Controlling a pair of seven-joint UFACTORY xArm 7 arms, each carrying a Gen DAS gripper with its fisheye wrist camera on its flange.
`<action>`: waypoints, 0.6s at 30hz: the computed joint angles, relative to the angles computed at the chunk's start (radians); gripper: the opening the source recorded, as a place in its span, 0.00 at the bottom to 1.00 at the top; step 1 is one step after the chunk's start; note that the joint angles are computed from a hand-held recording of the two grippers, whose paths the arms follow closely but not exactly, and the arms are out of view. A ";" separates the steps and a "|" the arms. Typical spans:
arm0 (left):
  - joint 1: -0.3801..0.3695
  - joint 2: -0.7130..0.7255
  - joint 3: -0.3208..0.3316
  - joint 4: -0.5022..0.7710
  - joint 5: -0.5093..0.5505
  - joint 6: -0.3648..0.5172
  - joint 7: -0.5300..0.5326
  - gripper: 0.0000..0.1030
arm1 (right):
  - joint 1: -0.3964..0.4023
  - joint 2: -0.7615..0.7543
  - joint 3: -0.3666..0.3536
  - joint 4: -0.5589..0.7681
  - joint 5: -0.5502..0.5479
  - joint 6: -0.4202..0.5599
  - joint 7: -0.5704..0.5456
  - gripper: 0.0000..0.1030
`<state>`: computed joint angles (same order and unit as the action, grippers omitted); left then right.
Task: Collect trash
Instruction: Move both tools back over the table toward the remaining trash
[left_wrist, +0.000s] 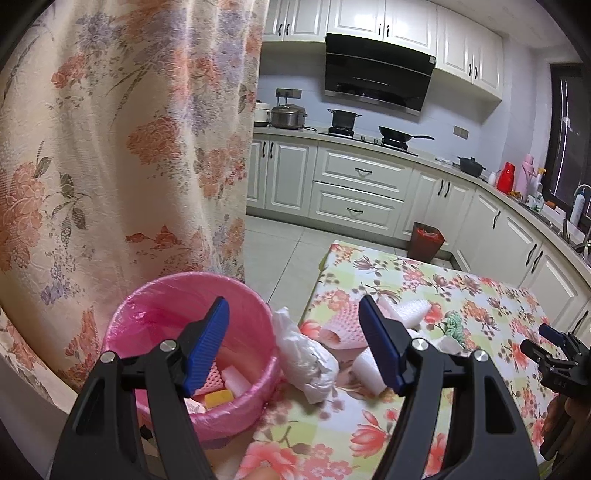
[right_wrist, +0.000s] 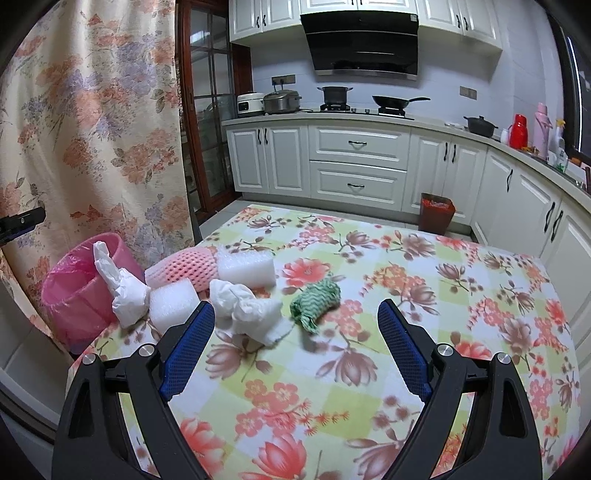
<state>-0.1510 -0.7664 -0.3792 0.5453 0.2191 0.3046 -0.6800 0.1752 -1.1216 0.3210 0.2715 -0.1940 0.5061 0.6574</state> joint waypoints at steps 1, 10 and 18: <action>0.000 0.001 -0.008 0.002 0.000 0.004 -0.005 0.68 | 0.005 -0.011 -0.004 -0.005 0.001 0.008 -0.002 0.82; -0.011 0.031 -0.052 0.020 0.016 0.030 -0.050 0.68 | 0.025 -0.101 -0.031 -0.054 0.015 0.053 -0.022 0.82; -0.026 0.085 -0.091 0.029 0.041 0.032 -0.110 0.65 | 0.033 -0.157 -0.042 -0.085 0.028 0.086 -0.032 0.82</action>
<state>-0.1771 -0.6813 -0.4699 0.5739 0.2598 0.3365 -0.7897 0.2081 -1.2782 0.2786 0.1870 -0.1656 0.5924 0.6258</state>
